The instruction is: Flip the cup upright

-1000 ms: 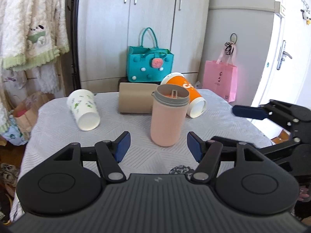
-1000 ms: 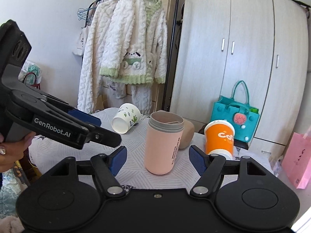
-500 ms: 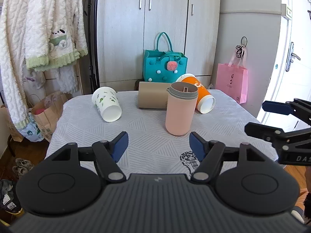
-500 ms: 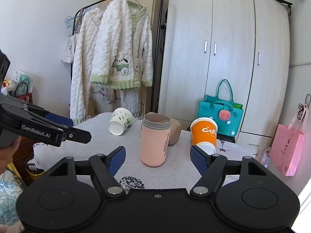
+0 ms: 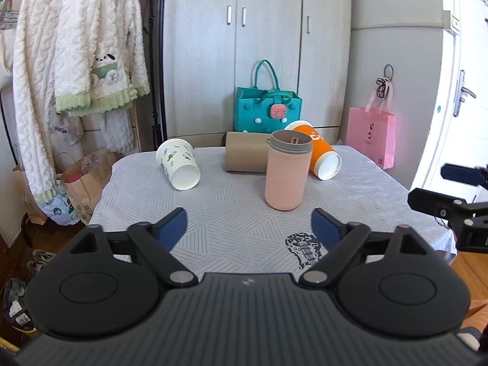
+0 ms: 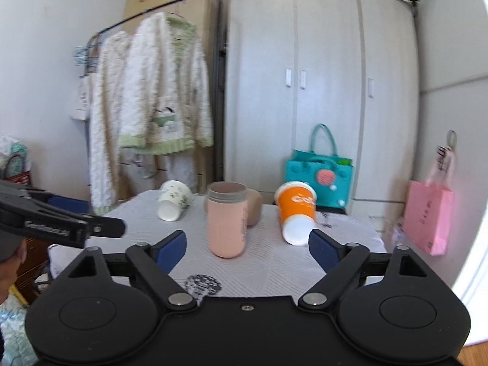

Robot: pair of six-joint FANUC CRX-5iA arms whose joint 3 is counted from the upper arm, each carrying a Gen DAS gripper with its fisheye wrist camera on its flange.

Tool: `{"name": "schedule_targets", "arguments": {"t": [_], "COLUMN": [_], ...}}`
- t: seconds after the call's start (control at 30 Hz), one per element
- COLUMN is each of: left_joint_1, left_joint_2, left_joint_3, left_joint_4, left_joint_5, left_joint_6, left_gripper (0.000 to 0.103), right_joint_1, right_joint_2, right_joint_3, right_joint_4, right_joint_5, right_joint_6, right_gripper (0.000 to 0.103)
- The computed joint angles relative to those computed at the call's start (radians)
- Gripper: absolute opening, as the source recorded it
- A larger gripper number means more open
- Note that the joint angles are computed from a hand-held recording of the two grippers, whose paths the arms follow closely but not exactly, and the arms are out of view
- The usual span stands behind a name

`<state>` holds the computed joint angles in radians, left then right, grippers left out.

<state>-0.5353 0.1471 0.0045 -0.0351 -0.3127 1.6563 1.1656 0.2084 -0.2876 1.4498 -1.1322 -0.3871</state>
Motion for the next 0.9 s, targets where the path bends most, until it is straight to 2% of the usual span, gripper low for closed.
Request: {"name": "schedule_targets", "arguments": {"t": [0.1,0.2,0.33,0.63,0.73,0.9], "left_joint_1": [-0.009,-0.014,-0.049,-0.062,-0.071,-0.052], "left_joint_2": [0.01,0.026,0.042,0.036,0.054,0.055], "left_joint_3": [0.029,0.059,0.12,0.125,0.163,0.147], "left_joint_4": [-0.084,-0.122,-0.291,-0.365,-0.404,-0.368], "left_joint_5": [-0.031,-0.08,-0.161,-0.199,-0.263,-0.238], "left_joint_6": [0.091,0.146,0.291,0.394,0.463,0.443], "left_gripper": [0.099,0.103,0.103,0.103,0.103,0.103], "right_joint_1": [0.012,0.019,0.024,0.031,0.034,0.035], "right_joint_2": [0.026,0.058,0.095,0.142,0.16,0.171], "right_joint_3": [0.032,0.065,0.103,0.155,0.179,0.192], "right_joint_4": [-0.058,-0.097,-0.14,-0.174,-0.187,-0.2], "right_joint_5": [-0.041,-0.082,-0.126,-0.179,-0.201,-0.209], "right_joint_6": [0.005,0.004,-0.004,0.007,0.013,0.018], "right_gripper": [0.091,0.099,0.101,0.103,0.103,0.103]}}
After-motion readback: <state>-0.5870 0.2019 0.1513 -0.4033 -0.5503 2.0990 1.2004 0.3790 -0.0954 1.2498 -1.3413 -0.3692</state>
